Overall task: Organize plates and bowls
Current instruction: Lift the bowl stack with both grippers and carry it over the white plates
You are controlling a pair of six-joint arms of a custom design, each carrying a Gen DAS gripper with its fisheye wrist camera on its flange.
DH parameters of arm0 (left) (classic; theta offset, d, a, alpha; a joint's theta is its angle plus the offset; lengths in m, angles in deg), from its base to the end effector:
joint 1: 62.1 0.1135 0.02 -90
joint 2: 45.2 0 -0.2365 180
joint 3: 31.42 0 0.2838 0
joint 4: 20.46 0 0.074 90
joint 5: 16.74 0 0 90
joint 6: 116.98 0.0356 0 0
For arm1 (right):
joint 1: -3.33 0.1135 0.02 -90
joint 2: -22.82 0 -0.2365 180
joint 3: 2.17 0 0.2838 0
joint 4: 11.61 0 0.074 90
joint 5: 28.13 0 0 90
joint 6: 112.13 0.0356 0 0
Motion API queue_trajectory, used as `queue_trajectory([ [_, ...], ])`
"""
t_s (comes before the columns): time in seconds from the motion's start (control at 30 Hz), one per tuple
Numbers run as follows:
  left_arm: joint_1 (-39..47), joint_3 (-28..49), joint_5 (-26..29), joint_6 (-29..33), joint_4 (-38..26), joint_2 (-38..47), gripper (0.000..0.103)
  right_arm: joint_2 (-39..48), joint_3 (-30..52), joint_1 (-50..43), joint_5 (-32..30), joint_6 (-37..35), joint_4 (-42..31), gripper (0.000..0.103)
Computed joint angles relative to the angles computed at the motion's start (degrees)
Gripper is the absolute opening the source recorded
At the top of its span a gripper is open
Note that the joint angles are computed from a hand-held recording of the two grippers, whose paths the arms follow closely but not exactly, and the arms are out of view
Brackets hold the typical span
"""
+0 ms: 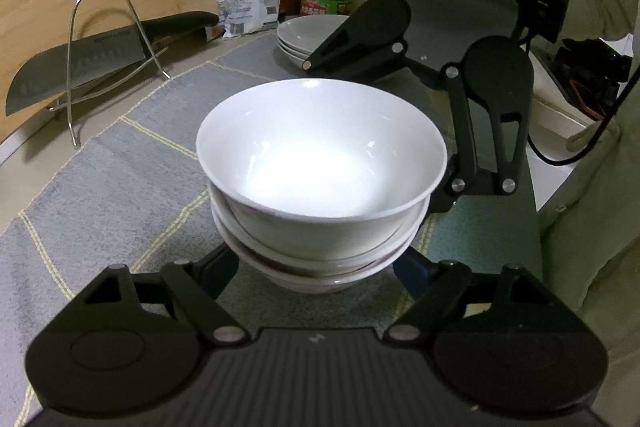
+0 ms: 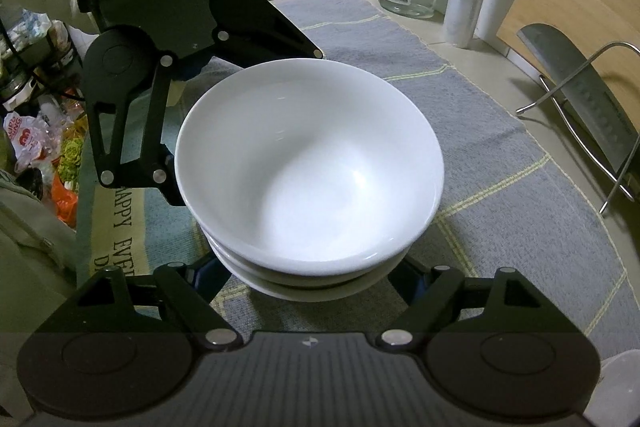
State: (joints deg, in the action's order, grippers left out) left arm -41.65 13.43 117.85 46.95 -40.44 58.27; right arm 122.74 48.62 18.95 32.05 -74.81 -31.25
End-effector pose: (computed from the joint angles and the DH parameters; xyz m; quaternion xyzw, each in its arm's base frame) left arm 0.2360 0.0613 0.0038 0.4479 0.8053 -0.1891 0.3394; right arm 0.2692 0.0936 0.0341 -0.5724 0.7594 0.1832 0.2491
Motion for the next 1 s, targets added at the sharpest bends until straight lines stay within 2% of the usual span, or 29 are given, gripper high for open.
queue_trajectory([
  [1.0, -1.46, -2.88, -1.88, -2.23, 1.28, -3.81, 0.083, -3.12, -2.09, 0.15, 0.83, 0.85, -0.88, 0.086],
])
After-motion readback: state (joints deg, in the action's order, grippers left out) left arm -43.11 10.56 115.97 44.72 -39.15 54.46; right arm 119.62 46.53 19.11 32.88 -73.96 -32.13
